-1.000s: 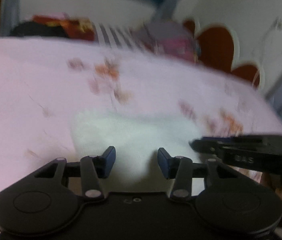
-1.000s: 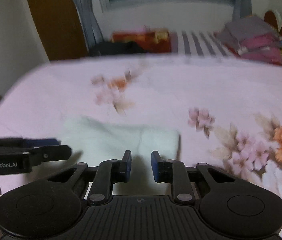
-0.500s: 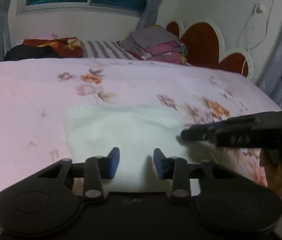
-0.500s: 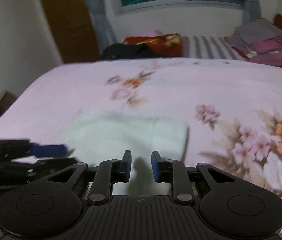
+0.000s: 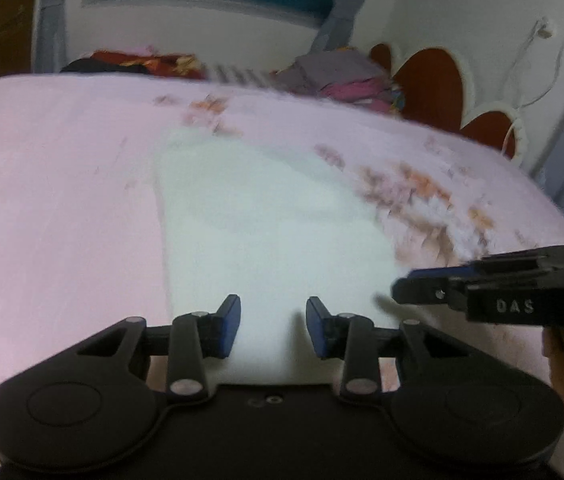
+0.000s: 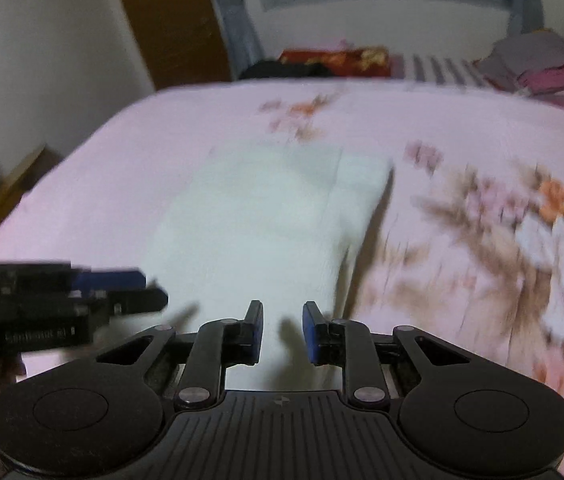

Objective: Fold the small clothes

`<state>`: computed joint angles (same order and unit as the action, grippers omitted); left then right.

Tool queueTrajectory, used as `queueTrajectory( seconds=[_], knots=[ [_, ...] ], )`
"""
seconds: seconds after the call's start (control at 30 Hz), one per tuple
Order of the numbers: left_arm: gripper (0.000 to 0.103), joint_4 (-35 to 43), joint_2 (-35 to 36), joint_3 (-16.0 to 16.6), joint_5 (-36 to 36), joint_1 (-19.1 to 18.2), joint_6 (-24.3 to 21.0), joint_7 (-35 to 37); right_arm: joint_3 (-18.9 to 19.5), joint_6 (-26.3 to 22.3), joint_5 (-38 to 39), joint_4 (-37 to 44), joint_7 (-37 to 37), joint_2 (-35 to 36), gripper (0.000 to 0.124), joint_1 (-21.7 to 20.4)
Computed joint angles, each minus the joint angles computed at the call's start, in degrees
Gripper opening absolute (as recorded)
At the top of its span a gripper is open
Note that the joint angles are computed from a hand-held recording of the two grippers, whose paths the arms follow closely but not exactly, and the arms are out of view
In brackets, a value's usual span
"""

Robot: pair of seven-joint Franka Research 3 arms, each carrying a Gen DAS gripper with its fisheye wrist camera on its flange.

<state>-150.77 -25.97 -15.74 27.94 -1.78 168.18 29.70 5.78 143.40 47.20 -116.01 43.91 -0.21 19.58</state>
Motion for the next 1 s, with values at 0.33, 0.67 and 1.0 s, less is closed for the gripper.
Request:
queueTrajectory(
  seconds=[0.33,0.67,1.0],
  knots=[
    [0.034,-0.6,-9.5,-4.2,0.5,-3.5,-13.7,-6.4,-2.0,0.6,3.6,-9.5,-1.3,-9.3,0.023,0.2],
    [0.057,4.0,-18.1,-11.8,2.8,-11.1,-31.3,-15.3,-4.7,3.7,2.4,-22.5,0.1,-30.1,0.023,0.2],
    [0.103,11.2,-17.9,-18.6,7.8,-17.0,-48.4,-24.6,-6.5,3.6,-3.7,-32.4,7.0,-45.8,0.103,-0.9]
  ],
)
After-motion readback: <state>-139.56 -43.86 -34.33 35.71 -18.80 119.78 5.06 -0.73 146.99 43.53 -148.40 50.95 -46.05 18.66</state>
